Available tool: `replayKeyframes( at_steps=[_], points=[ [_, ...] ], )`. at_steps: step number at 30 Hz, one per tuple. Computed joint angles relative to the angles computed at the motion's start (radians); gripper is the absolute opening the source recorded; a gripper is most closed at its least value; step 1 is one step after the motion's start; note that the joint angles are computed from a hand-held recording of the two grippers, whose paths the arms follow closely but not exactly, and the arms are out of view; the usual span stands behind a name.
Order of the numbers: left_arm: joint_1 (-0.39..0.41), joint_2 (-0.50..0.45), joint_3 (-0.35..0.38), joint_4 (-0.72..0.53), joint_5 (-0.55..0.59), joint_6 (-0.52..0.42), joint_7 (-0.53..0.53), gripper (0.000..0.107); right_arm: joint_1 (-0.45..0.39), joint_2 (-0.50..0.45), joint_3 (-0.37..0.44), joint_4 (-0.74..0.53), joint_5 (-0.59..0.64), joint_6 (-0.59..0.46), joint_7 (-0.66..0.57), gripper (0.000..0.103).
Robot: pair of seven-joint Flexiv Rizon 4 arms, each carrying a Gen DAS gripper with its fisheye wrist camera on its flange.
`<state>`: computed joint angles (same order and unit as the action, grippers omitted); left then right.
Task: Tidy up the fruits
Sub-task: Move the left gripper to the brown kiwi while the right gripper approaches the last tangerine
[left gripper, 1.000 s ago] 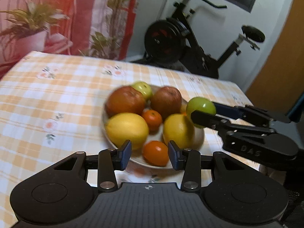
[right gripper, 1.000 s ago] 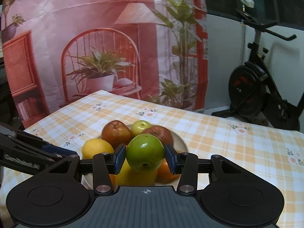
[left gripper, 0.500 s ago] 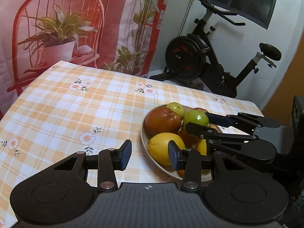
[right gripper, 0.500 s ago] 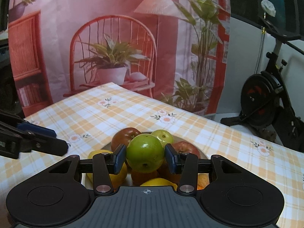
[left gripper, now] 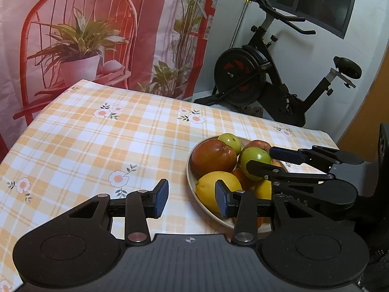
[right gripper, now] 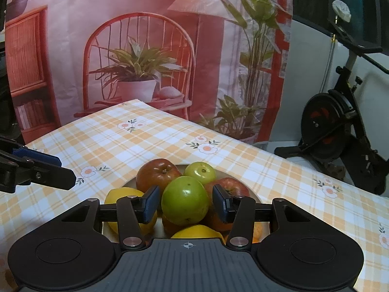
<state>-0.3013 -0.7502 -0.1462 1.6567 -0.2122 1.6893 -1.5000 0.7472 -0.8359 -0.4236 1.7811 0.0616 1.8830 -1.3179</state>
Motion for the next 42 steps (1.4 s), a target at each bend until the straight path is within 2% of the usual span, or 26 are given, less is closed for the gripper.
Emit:
replayKeyframes(
  at_steps=[10,19,25,33,42],
  points=[
    [-0.006,0.041,0.010,0.064,0.017,0.032,-0.001,0.044,0.093,0.066,-0.052,0.105,0.068,0.008,0.014,0.045],
    [-0.053,0.078,0.072,0.121,0.018,0.048,-0.014,0.044,0.202,0.110,-0.102,0.225,0.164,0.049,0.043,0.045],
    [-0.073,0.089,0.086,0.142,0.023,0.068,-0.012,0.044,0.255,0.126,-0.124,0.285,0.230,0.066,0.061,0.045],
    [-0.053,0.099,0.050,0.179,0.031,0.100,-0.004,0.044,0.303,0.138,-0.143,0.334,0.295,0.096,0.078,0.045],
    [-0.023,0.107,0.020,0.224,0.032,0.120,-0.017,0.044,0.349,0.145,-0.165,0.349,0.315,0.090,0.084,0.045]
  ],
)
